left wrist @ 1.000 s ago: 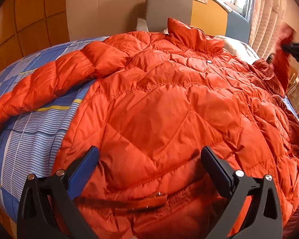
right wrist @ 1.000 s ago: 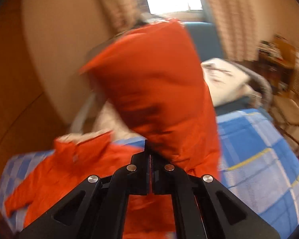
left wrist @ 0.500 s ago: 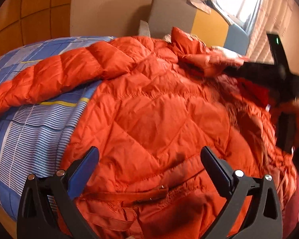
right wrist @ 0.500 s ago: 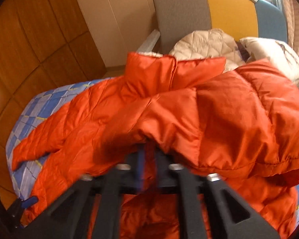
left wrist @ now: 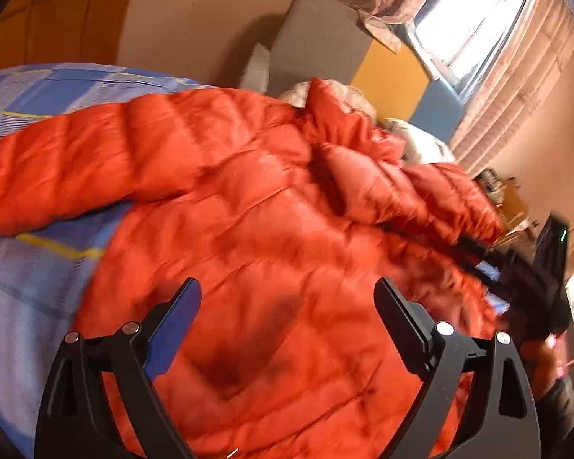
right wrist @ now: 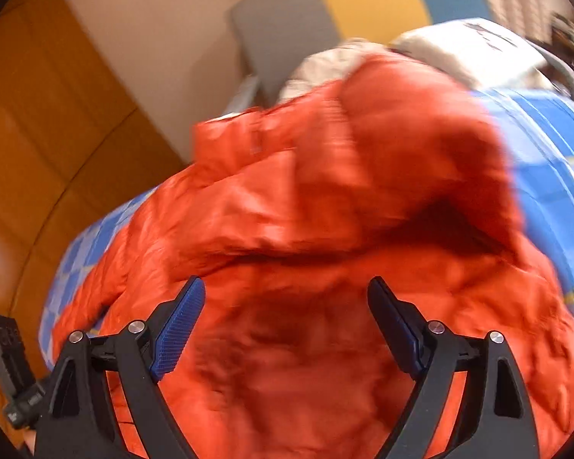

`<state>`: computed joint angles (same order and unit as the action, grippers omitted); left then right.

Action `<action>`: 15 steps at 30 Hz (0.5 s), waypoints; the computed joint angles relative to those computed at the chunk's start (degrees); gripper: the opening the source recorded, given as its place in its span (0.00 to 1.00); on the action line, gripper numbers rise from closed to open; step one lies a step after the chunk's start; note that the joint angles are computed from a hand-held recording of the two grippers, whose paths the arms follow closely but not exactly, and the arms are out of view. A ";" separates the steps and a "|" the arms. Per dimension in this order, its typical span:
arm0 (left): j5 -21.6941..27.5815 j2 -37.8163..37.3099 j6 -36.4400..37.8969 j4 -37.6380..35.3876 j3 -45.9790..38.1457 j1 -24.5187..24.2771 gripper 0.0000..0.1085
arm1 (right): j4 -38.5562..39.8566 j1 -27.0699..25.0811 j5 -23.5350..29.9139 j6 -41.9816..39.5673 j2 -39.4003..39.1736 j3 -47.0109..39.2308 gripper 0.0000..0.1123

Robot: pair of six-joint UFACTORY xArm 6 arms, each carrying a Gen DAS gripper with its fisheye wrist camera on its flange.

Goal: Fold large clothes

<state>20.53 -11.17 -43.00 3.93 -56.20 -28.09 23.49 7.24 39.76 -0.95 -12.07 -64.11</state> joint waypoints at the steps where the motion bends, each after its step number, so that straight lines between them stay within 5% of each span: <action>1: -0.09 1.39 0.65 -0.98 -1.42 -0.06 0.83 | -0.18 -0.85 -0.12 0.86 -0.17 0.44 0.77; 15: 1.77 24.75 22.09 -27.77 -26.74 -0.83 0.57 | 0.74 -7.97 0.25 4.20 1.69 -0.69 0.77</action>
